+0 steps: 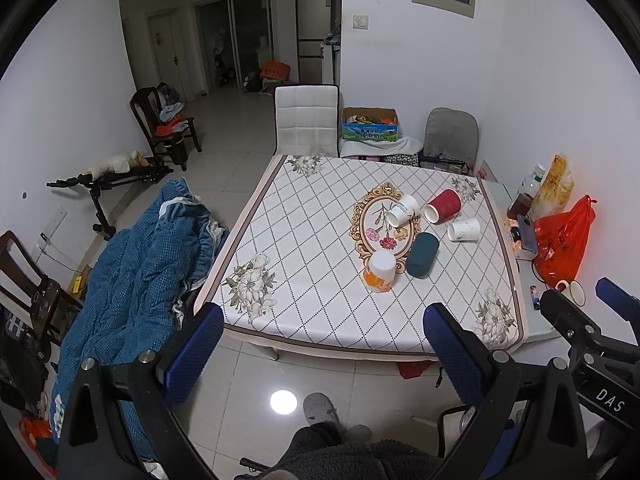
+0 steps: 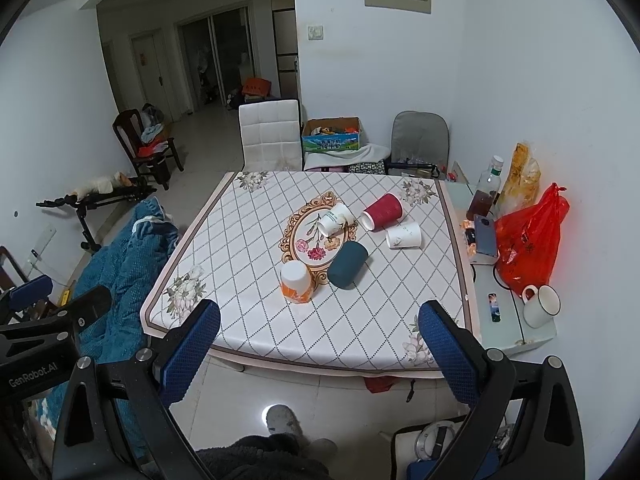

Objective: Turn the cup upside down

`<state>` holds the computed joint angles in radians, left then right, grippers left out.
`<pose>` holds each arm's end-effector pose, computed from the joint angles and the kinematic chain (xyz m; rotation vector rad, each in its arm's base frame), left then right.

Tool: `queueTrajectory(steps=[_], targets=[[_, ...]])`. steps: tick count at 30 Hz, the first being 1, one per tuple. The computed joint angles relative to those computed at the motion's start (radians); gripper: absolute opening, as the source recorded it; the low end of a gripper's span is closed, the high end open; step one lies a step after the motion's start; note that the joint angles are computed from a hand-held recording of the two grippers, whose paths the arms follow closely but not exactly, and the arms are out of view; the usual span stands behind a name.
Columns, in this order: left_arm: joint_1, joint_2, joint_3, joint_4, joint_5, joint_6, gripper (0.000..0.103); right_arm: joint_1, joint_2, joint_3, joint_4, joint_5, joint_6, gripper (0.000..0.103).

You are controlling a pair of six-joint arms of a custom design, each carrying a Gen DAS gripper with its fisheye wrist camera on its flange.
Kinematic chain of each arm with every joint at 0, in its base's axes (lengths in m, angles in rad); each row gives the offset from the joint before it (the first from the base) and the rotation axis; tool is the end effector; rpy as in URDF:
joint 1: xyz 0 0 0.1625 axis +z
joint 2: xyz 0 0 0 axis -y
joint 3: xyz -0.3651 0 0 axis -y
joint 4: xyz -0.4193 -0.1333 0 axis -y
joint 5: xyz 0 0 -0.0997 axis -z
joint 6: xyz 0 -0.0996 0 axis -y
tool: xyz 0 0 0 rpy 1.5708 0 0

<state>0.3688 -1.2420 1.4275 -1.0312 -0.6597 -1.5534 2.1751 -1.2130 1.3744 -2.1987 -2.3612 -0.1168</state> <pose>-0.4498 -0.4011 0.3189 0.0174 2.1690 -0.8701 0.4277 -0.5095 0.4194 0.6162 -2.2999 0.7848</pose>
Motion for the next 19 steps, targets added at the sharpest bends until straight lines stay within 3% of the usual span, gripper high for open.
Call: queueTrajectory(steps=[19], targets=[[-0.002, -0.009, 0.006, 0.002, 0.000, -0.001, 0.102, -0.001, -0.002, 0.001, 0.000, 0.000, 0.001, 0.101]])
